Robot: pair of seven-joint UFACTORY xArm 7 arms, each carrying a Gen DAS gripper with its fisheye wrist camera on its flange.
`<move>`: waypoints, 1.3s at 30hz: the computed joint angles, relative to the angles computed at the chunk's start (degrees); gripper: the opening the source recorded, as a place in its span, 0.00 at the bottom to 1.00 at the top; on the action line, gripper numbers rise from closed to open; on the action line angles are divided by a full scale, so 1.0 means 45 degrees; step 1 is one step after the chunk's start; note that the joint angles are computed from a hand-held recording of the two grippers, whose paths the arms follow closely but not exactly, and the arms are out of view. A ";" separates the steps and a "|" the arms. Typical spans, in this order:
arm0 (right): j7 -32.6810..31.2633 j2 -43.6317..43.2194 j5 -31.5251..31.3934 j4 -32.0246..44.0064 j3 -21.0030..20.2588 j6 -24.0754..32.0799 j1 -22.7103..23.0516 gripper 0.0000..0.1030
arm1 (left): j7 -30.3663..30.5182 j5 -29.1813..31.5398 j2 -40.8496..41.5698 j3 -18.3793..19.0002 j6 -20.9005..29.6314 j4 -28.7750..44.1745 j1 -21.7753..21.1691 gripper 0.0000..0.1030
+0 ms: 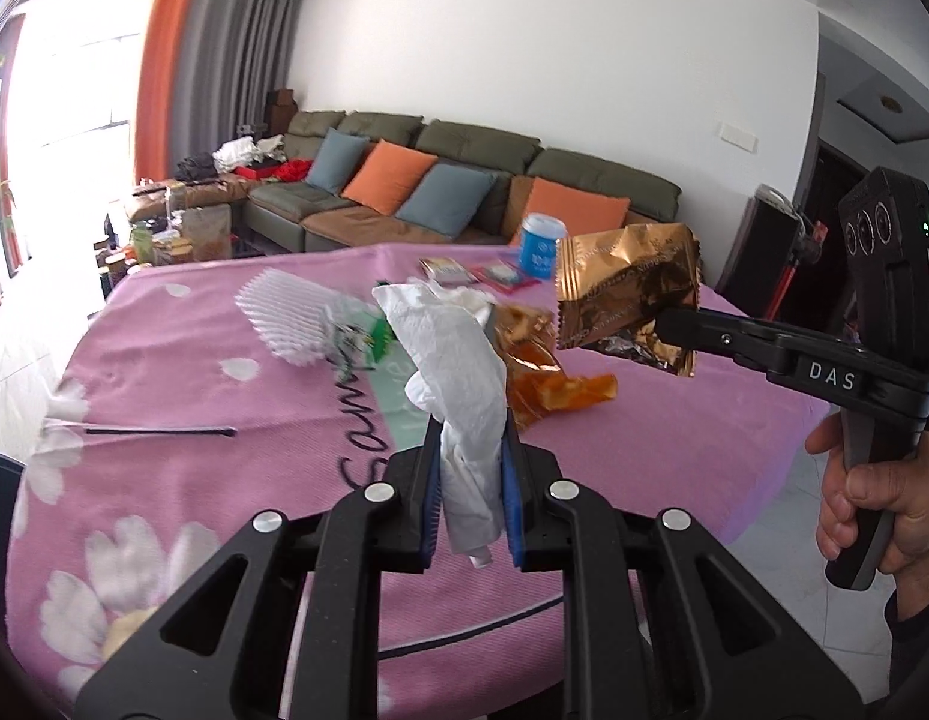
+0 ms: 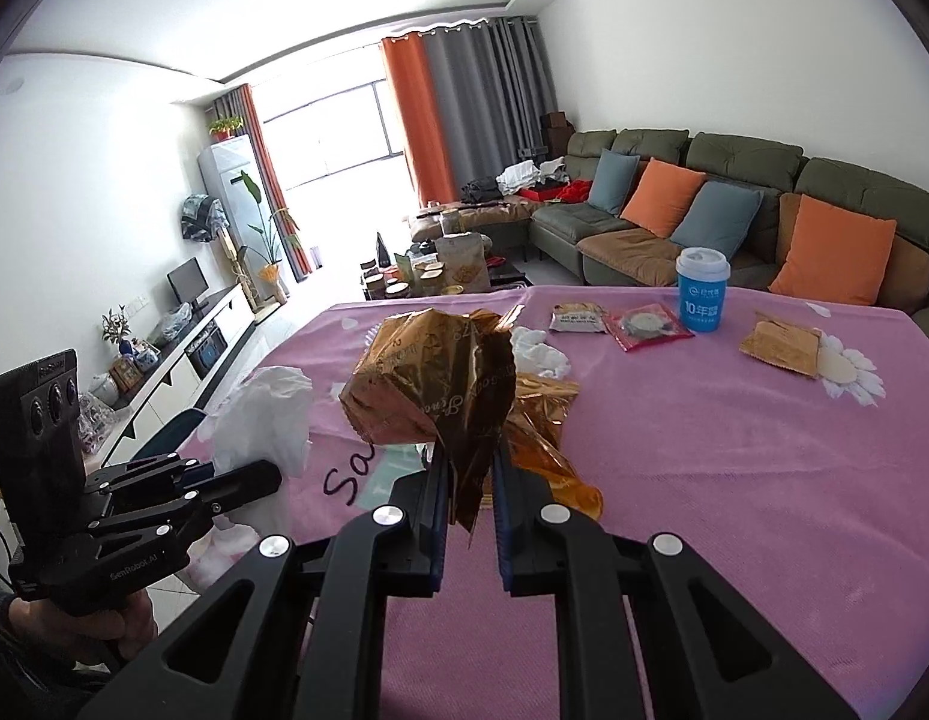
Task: Collect trash
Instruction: 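Carry the foil wrapper and tissue over to the teal bin with both tools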
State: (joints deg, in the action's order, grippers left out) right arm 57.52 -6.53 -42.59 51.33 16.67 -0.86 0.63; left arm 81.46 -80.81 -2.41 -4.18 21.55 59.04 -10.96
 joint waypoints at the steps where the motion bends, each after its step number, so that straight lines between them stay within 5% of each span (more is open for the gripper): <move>1: 0.0256 0.0079 -0.0329 0.0191 0.0191 0.0030 -0.0143 0.11 | 0.0136 -0.0157 -0.0124 0.0058 -0.0065 -0.0038 0.0054 0.17; 8: 0.0934 0.1253 -0.1585 0.2011 -0.0098 0.0468 0.0806 0.11 | 0.0728 -0.1104 -0.0592 0.0504 -0.0561 0.0057 0.0463 0.17; 15: -0.0243 0.2673 -0.0971 0.3848 -0.0650 0.0834 0.2268 0.11 | 0.1263 -0.1645 -0.0902 0.0968 -0.0871 0.0305 0.1050 0.17; 30: -0.6233 0.6862 0.3370 0.8864 0.0507 0.2188 0.3822 0.12 | 0.0995 -0.1289 -0.1161 0.2002 -0.1845 0.0364 0.2473 0.17; 39: -1.0147 1.1096 0.5395 1.5193 0.1458 0.5579 0.5533 0.12 | 0.0331 -0.0633 -0.0435 0.2611 -0.2447 0.0834 0.3748 0.17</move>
